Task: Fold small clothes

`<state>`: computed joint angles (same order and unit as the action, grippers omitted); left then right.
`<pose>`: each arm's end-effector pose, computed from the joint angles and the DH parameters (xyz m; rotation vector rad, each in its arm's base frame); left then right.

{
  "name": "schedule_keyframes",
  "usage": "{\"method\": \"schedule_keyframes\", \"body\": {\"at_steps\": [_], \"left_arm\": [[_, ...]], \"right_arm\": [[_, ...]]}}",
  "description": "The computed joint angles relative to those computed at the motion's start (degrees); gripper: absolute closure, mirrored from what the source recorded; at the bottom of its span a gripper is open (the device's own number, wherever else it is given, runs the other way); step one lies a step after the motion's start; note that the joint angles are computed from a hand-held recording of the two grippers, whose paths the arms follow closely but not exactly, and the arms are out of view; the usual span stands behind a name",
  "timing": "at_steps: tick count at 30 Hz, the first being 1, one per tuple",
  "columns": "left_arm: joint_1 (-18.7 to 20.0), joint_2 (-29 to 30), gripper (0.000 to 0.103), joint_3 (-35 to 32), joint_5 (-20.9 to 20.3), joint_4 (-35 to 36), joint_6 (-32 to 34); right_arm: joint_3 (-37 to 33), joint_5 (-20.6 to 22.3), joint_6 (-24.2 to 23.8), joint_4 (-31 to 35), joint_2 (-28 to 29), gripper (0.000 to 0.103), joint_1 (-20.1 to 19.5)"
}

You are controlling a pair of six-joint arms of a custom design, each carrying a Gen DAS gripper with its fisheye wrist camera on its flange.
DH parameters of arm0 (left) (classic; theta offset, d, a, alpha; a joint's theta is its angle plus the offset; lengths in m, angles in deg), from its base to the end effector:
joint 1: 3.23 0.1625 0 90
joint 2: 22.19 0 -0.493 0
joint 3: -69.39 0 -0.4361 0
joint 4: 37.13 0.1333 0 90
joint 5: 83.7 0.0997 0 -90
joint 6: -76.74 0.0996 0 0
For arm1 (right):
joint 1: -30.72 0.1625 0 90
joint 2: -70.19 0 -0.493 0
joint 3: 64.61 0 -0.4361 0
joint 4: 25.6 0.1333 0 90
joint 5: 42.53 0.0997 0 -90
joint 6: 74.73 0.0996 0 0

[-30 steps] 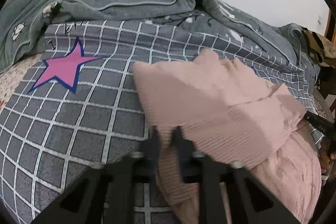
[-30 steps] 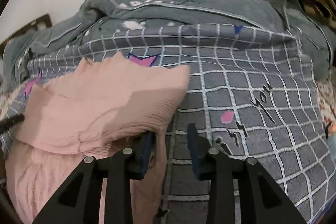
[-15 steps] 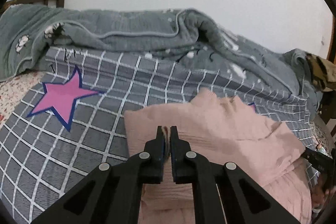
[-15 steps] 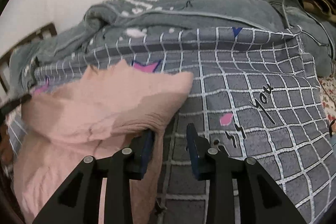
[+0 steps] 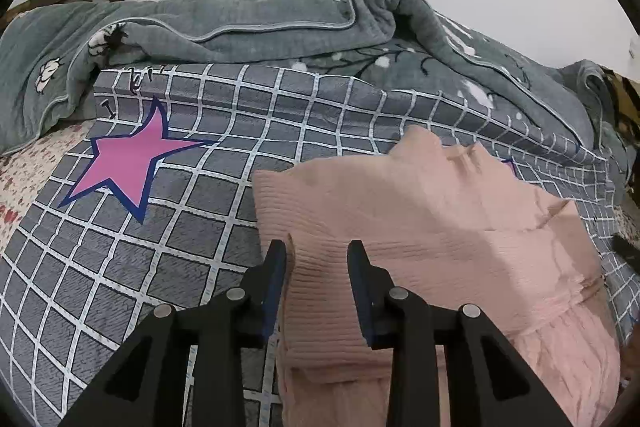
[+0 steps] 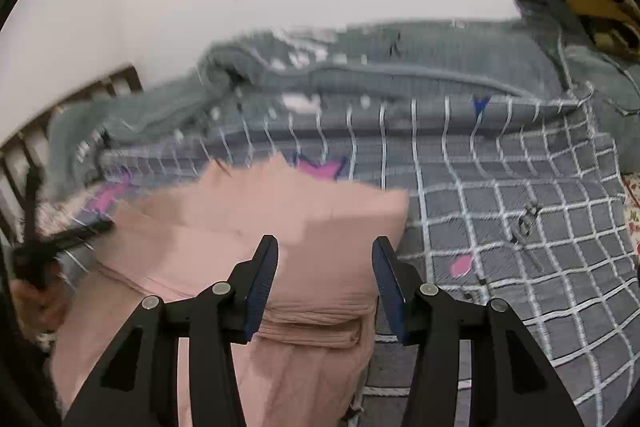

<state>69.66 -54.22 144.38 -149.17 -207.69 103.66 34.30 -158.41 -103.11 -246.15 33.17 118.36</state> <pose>-0.0894 -0.8842 0.1158 0.7805 2.4335 -0.8171 0.0601 -0.7219 0.1349 0.1525 -2.1316 1.2617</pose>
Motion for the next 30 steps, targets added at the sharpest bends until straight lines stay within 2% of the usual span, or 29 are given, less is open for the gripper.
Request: {"method": "schedule_keyframes", "body": {"at_steps": [1,2,3,4,5,7,10,14,17,26,28,30], "left_arm": [[-0.11,0.19,0.067,-0.08,1.03,0.26,0.48],[-0.16,0.45,0.065,-0.23,2.05,0.57,0.85],[-0.14,0.79,0.064,-0.57,3.61,1.38,1.23],[-0.07,0.86,0.062,-0.63,3.88,1.95,1.22],[0.12,0.76,0.061,-0.6,3.49,2.28,1.31],[0.18,0.55,0.049,-0.05,3.82,0.89,2.11],[0.45,-0.01,0.047,0.62,3.21,0.69,1.57],[0.86,-1.02,0.041,1.92,1.97,0.36,0.73],[1.02,-1.92,0.04,3.98,1.23,-2.21,0.48],[0.55,-3.66,0.039,9.65,3.21,-10.25,0.92],[0.4,-4.17,0.039,10.73,3.12,-10.87,1.06],[0.15,-4.7,0.039,11.85,3.19,-11.34,0.91]], "right_arm": [[-1.93,-3.75,-0.05,2.14,1.12,0.058,0.3],[-4.22,-8.49,0.12,5.03,2.4,0.068,0.64],[-6.18,-12.52,1.24,8.64,3.37,0.071,0.71],[-6.92,-14.16,2.72,10.82,3.62,0.071,0.59],[-6.6,-13.39,4.09,11.27,3.33,0.071,0.29],[-5.88,-13.63,4.1,7.33,3.29,0.071,0.56],[-5.21,-14.27,0.86,1.33,4.12,0.07,1.14],[-3.37,-12.49,-1.58,-1.45,3.88,0.066,1.49],[-2.1,-11.9,-2.52,-4.25,3.72,0.061,1.83],[2.47,-7.14,-3.05,-13.4,2.62,0.061,2.75],[2.11,-7.73,-3.54,-15.03,3.14,0.061,3.09],[1.06,-10.19,-4.81,-16.86,4.1,0.061,3.78]]}}
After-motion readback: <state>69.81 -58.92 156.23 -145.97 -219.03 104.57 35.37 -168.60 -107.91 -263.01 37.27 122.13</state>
